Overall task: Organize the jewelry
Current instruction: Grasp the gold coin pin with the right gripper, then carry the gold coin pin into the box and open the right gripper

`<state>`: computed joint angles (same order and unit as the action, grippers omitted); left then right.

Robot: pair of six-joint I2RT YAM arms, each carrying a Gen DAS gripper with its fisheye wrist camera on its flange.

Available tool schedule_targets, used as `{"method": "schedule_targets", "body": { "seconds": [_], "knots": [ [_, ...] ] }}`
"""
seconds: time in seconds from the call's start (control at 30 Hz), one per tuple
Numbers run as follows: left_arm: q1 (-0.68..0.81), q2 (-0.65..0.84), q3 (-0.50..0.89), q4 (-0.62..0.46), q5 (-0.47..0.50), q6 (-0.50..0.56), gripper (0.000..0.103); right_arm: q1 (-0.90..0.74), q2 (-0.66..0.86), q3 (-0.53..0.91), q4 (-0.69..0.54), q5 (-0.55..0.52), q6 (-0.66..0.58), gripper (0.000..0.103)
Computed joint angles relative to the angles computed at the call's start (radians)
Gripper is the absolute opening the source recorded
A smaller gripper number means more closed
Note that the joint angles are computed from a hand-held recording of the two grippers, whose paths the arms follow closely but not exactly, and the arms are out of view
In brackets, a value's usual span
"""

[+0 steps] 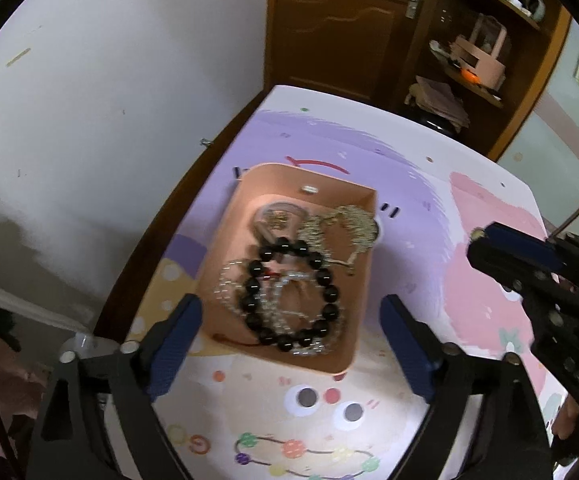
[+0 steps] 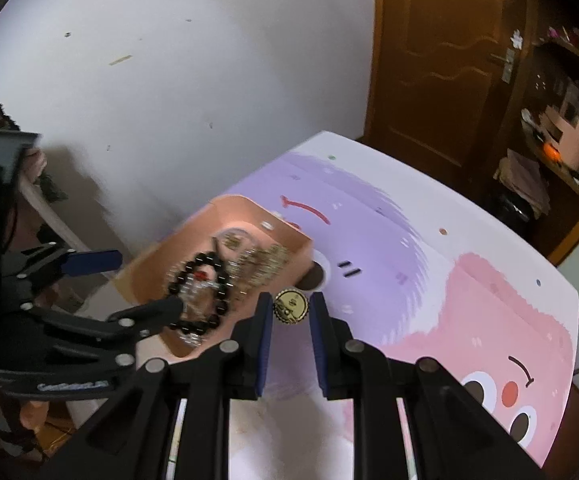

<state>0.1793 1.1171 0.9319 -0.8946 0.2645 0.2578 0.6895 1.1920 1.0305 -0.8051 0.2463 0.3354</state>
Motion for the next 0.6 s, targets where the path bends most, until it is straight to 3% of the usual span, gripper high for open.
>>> {"method": "schedule_targets", "body": {
  "seconds": [0.23,0.6],
  "knots": [
    [0.173,0.033,0.022,-0.001,0.057,0.05,0.102,0.094,0.081,0.069,0.008,0.012,0.051,0.018],
    [0.384,0.166,0.043,0.022,0.069,0.094,0.102,0.146,0.282,0.099,0.12,-0.041,0.073,0.018]
  ]
}}
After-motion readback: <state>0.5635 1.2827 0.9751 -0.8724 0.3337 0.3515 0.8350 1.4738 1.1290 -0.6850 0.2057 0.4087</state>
